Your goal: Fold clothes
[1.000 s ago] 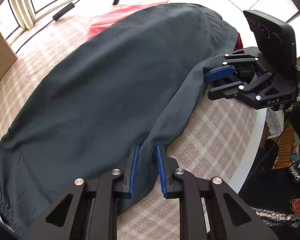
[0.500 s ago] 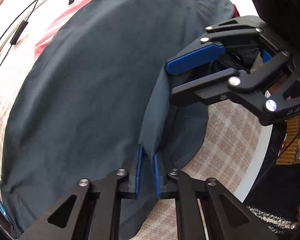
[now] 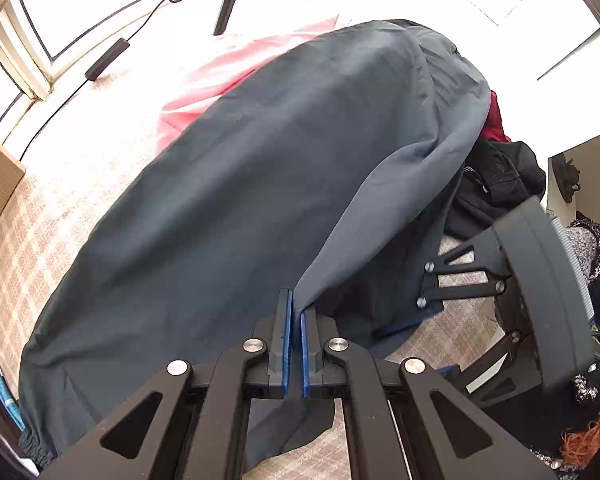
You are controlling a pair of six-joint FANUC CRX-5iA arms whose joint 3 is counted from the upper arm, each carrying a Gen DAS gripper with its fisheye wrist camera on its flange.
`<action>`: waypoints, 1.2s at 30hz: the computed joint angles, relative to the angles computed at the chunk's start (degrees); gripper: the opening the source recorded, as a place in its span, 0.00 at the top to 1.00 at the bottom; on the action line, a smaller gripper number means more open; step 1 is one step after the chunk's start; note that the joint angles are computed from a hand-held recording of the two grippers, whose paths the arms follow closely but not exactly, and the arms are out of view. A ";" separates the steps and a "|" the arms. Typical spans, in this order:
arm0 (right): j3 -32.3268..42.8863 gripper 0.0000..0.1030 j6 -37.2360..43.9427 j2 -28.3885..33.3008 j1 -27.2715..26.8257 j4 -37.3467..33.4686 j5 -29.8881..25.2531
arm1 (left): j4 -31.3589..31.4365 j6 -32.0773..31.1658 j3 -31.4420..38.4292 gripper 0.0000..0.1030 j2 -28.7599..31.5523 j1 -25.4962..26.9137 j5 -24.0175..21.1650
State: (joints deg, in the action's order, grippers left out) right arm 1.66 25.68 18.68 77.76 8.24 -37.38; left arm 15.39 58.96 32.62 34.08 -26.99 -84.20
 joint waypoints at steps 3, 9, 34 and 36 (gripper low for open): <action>2.15 0.59 2.55 -0.29 2.83 1.05 -6.93 | 0.70 0.22 -0.01 0.97 -0.57 0.78 0.17; -6.70 0.46 -23.89 -2.73 3.30 30.64 -3.09 | 0.74 0.42 -4.60 0.97 -2.82 -0.41 2.79; 26.67 0.92 -21.90 21.74 3.70 14.41 -16.13 | -7.29 3.57 -35.44 0.86 -19.40 26.07 20.61; 28.09 0.92 -23.05 21.98 4.17 16.10 -16.88 | -3.55 2.27 -36.10 0.87 -19.70 27.95 22.66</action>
